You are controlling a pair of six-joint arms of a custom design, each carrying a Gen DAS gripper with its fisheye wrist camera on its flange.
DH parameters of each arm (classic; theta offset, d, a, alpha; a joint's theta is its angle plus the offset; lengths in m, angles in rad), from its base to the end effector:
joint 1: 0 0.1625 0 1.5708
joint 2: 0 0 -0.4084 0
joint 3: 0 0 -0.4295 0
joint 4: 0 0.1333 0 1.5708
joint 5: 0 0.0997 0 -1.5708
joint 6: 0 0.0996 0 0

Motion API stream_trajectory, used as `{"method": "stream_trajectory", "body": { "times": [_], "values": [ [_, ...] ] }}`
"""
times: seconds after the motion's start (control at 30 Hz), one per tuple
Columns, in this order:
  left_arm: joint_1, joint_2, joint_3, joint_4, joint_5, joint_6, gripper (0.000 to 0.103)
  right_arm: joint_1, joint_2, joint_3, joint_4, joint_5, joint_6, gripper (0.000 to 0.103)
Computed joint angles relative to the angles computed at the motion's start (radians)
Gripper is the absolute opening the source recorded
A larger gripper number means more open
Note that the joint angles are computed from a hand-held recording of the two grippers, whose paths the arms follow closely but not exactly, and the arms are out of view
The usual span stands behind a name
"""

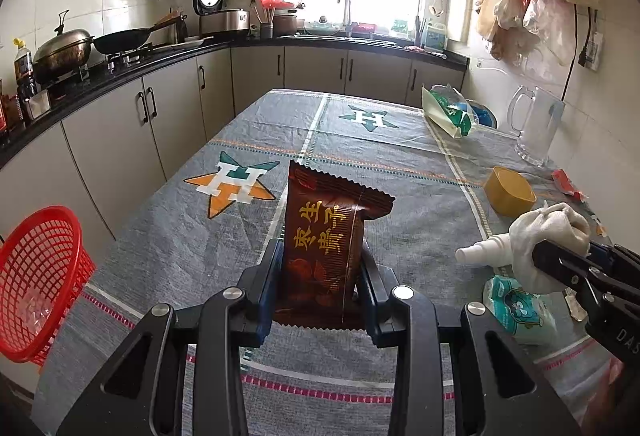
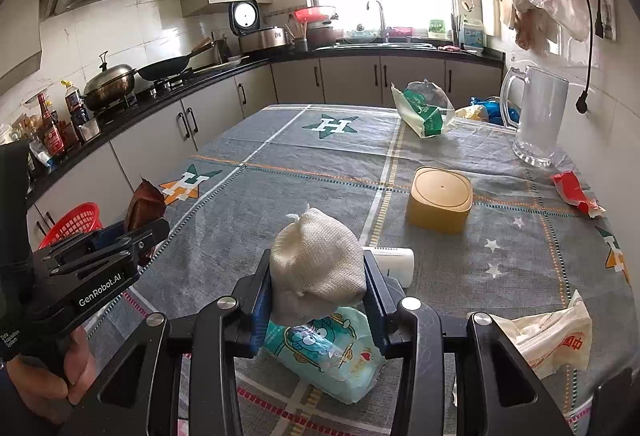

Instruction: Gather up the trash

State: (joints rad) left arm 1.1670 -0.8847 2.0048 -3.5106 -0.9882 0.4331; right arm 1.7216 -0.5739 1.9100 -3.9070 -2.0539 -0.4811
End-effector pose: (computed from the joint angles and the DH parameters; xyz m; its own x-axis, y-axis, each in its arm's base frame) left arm -0.0528 -0.6023 0.1080 -0.7279 0.2255 -0.6476 0.6320 0.5871 -0.5059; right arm 0.1718 -0.5514 0.0028 -0.7906 -0.0225 0.6119 -0.5043 0.5907 -0.6299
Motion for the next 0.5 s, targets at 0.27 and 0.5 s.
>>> {"method": "stream_trajectory", "body": {
  "times": [0.27, 0.5],
  "values": [
    [0.000, 0.001, 0.000, -0.001, 0.000, 0.000, 0.034, 0.002, 0.000, 0.000, 0.002, -0.001, 0.000, 0.044],
    [-0.002, 0.000, 0.003, -0.008, 0.003, 0.003, 0.034, 0.000, -0.002, 0.000, 0.003, 0.005, -0.006, 0.044]
  ]
}}
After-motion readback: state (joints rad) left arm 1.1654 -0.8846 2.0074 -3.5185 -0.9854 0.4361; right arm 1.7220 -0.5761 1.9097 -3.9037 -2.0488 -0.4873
